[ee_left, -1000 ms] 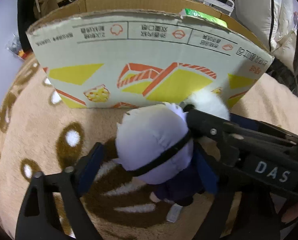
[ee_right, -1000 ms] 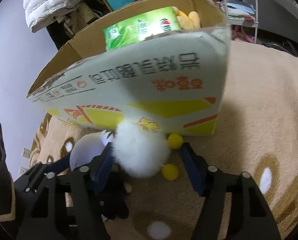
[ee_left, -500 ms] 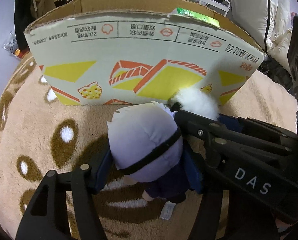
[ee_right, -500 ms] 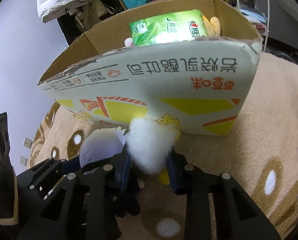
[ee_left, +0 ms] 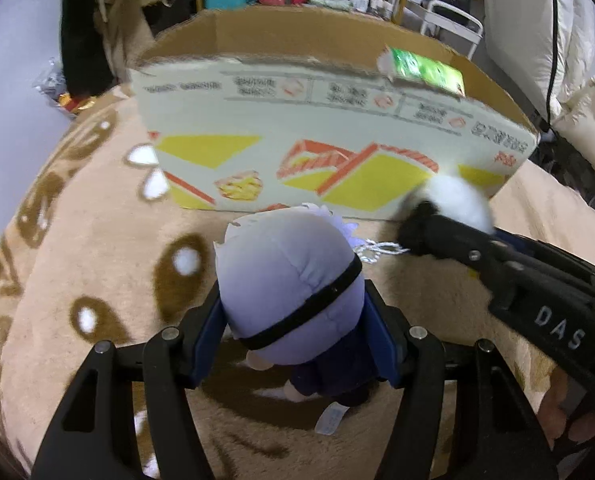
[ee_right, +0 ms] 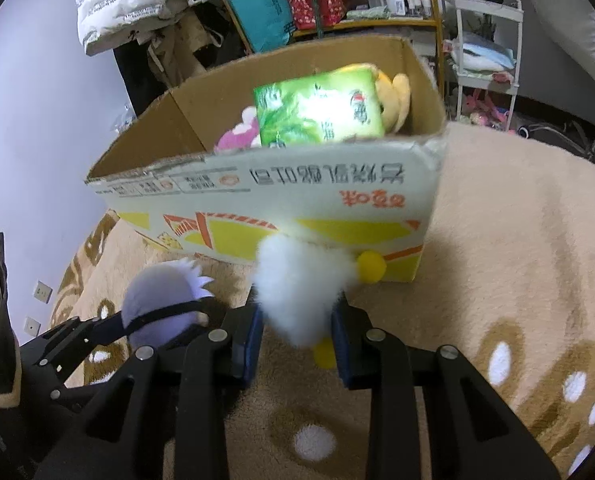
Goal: Organize soft objects
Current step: 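Close the left tool on the white-haired doll while the right tool grips the white pom-pom plush, then lift the doll with the left tool while the right tool carries the pom-pom plush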
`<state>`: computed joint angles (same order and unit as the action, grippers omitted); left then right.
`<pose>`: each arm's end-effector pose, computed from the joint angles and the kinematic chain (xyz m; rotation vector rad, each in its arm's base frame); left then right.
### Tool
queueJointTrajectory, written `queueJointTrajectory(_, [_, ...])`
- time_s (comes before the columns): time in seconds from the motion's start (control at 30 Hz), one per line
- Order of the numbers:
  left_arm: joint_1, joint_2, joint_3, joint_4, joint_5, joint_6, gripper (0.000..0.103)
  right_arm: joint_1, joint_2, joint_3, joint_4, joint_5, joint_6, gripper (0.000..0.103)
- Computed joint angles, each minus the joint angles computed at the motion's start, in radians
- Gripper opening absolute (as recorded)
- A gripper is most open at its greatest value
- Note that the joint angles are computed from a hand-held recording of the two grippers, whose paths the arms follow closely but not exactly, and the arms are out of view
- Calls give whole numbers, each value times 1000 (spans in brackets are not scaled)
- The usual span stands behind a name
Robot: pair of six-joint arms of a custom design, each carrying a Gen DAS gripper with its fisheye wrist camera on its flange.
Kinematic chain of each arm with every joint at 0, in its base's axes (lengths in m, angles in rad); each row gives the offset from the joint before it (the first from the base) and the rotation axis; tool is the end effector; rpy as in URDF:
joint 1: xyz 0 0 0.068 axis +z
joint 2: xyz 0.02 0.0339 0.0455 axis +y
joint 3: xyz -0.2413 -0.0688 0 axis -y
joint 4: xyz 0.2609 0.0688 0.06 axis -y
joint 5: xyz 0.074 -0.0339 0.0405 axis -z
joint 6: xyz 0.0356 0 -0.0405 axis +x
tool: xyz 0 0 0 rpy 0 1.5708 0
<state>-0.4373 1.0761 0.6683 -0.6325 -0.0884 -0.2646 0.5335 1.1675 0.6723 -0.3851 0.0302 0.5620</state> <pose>0.2044 -0.0921 0.1831 0.1939 2.6036 -0.1354 0.2185 0.1278 0.1798 0.0492 2.5017 0.4364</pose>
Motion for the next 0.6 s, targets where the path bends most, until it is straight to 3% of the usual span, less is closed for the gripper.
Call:
queueJointTrajectory(0.33, [26, -211, -41, -93, -83, -20, 63, 41, -118, -14, -49, 54, 0, 32])
queueJointTrajectory(0.6, [24, -377, -42, -157, -172, -4, 63, 149, -251, -4, -157, 204, 23, 32])
